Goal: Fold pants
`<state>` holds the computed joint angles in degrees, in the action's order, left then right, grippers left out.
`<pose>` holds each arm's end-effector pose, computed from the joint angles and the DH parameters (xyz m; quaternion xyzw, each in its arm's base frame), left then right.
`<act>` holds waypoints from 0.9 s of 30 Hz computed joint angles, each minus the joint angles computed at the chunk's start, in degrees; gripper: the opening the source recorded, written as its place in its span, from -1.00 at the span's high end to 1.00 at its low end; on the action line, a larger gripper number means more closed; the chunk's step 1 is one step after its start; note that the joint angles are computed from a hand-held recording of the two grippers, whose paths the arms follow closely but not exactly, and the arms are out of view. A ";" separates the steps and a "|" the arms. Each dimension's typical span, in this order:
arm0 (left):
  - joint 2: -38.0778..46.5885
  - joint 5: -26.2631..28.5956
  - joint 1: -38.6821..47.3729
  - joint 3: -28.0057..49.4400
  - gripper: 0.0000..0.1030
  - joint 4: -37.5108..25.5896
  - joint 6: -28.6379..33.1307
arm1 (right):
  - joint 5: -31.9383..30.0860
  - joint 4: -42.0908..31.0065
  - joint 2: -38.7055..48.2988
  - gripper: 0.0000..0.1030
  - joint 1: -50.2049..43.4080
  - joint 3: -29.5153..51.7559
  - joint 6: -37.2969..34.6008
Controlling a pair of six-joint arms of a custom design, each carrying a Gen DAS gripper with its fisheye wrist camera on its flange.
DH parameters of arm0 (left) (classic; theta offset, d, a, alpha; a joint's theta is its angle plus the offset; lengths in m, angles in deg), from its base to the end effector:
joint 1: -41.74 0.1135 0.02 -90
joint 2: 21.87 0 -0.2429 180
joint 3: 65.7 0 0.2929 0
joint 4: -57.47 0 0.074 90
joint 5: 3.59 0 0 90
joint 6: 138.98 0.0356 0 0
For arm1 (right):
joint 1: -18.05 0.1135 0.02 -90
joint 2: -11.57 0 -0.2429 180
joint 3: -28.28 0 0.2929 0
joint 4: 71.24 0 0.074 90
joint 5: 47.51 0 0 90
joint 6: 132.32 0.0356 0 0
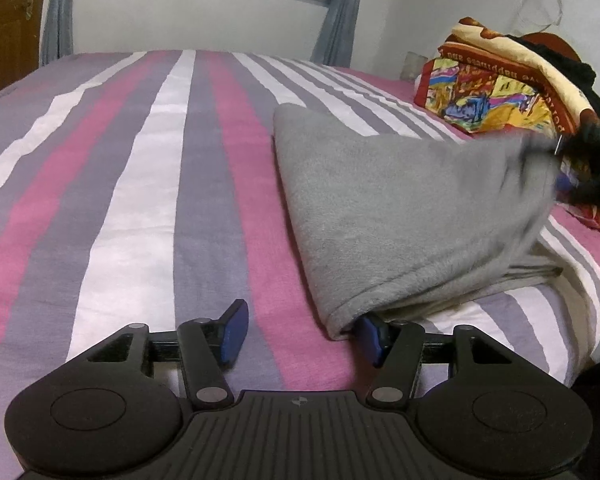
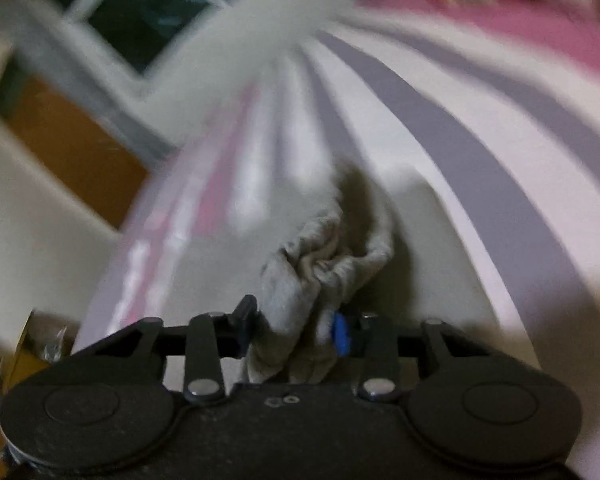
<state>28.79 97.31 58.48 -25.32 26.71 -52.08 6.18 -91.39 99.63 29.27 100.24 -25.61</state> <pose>0.2283 0.0616 0.1775 -0.1173 0.8992 -0.0368 0.4198 0.3647 0.0938 0.2143 -0.1001 0.8534 0.3734 0.3498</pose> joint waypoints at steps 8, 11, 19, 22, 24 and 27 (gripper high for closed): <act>-1.38 1.23 0.00 -0.33 -0.14 -0.43 -5.08 | -2.54 1.90 -2.71 0.34 -6.57 -5.60 -5.19; -0.78 0.24 -1.11 0.09 -0.14 -0.70 -3.79 | -1.71 -0.69 5.86 0.33 -9.02 -3.82 -2.66; -0.80 -1.50 -1.86 1.38 -0.14 -3.44 -3.17 | -6.60 3.94 -2.67 0.40 -11.47 -8.99 -1.23; -0.18 -3.13 -3.45 1.86 -0.14 -3.76 -2.94 | -1.89 -2.04 2.91 0.34 -11.72 -5.51 -5.03; -0.27 -4.17 -4.32 2.43 -0.14 -4.91 -2.52 | -3.19 0.35 6.42 0.29 -12.65 -4.76 -0.85; -3.33 -2.55 -3.01 3.25 -0.14 -10.39 3.06 | -2.90 -2.56 4.51 0.15 -12.95 -4.06 -3.67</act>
